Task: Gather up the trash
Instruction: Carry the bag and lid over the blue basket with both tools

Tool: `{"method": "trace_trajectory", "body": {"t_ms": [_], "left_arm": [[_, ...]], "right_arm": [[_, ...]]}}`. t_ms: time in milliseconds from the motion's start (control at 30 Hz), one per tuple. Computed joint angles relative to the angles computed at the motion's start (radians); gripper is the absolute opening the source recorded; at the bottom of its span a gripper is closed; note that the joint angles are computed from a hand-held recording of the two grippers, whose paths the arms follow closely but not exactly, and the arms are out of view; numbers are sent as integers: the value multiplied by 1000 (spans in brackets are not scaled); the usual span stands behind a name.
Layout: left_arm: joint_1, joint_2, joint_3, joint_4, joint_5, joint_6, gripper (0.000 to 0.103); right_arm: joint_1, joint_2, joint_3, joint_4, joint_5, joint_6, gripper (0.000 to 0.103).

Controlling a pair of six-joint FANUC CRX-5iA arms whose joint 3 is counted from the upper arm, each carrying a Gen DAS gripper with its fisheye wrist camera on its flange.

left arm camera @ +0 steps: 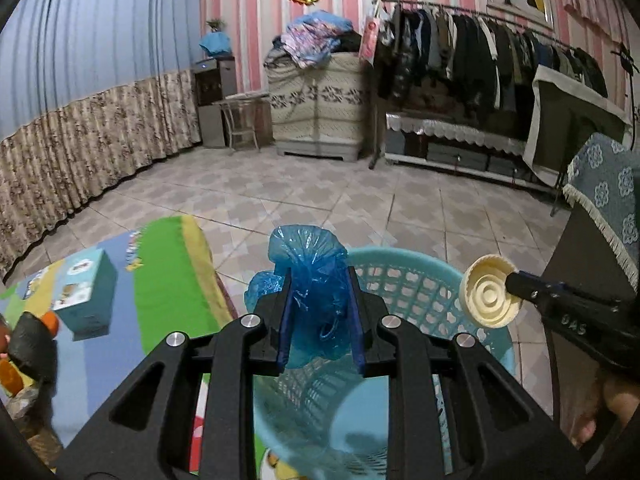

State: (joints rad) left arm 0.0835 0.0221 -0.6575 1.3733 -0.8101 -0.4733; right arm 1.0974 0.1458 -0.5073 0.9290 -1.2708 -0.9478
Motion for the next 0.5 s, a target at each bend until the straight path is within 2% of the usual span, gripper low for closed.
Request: {"method": "trace_trajectory", "body": {"t_ms": [167,400,500], "left_arm": [[-30,39,21,-33,51,34,22],[-34,67,47,-70,71,66,24],[-47,53,35,-45,94,44,40]], "right_arm": [[-14,4,1,-3,19,27,7],[-16,-10,-17,18,32,13,7],[-17,-8,-17,17,38,11,7]]}}
